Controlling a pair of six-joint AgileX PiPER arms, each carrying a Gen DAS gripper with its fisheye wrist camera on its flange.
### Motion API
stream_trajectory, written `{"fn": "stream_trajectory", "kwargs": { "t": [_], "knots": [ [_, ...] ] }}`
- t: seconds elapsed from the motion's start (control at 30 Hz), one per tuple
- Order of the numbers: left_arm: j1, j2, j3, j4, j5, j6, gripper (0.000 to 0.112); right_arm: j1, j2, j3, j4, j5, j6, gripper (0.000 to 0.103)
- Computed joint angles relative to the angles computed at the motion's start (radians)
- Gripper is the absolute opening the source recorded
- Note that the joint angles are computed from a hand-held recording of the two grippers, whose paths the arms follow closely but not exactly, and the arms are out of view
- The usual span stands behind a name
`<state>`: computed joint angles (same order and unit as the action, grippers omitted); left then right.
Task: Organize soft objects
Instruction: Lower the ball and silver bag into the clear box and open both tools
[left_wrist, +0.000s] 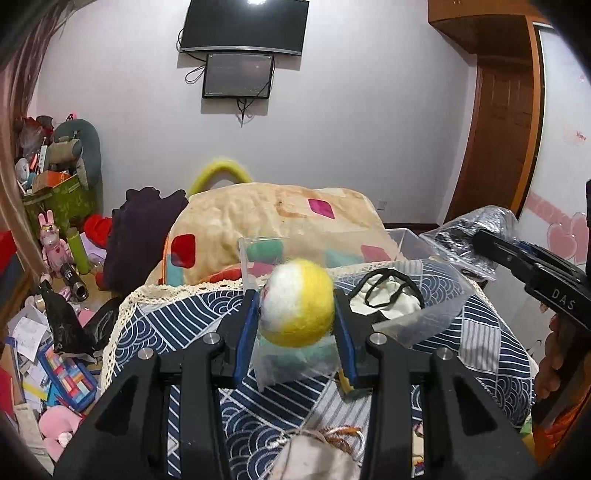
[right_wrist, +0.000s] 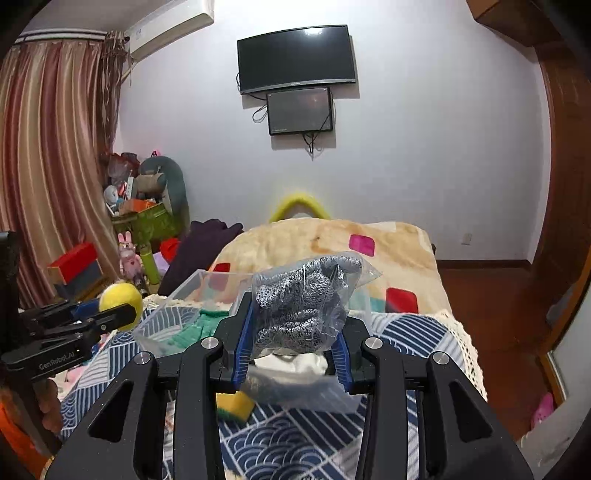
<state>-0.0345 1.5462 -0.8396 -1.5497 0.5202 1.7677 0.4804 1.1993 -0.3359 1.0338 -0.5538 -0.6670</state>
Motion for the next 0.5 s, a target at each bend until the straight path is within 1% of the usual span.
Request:
{"fn": "stream_trajectory", "kwargs": {
  "t": [0.17, 0.33, 0.43, 0.5],
  "knots": [
    [-0.031, 0.035, -0.049, 0.019, -0.025, -0.024, 0.039, -0.016, 0.102, -0.057, -0.048, 0.017, 0.018, 0.034],
    [-0.084, 0.083, -0.119, 0.107, -0.083, -0.126, 0.039, -0.036, 0.18, -0.085, -0.075, 0.026, 0.025, 0.034],
    [-0.109, 0.113, -0.149, 0.161, -0.102, -0.178, 0.039, -0.068, 0.209, -0.107, -0.089, 0.057, 0.012, 0.034],
    [-0.127, 0.137, -0.173, 0.211, -0.11, -0.227, 0.039, -0.102, 0.224, -0.119, -0.121, 0.095, 0.03, 0.034]
  ]
}}
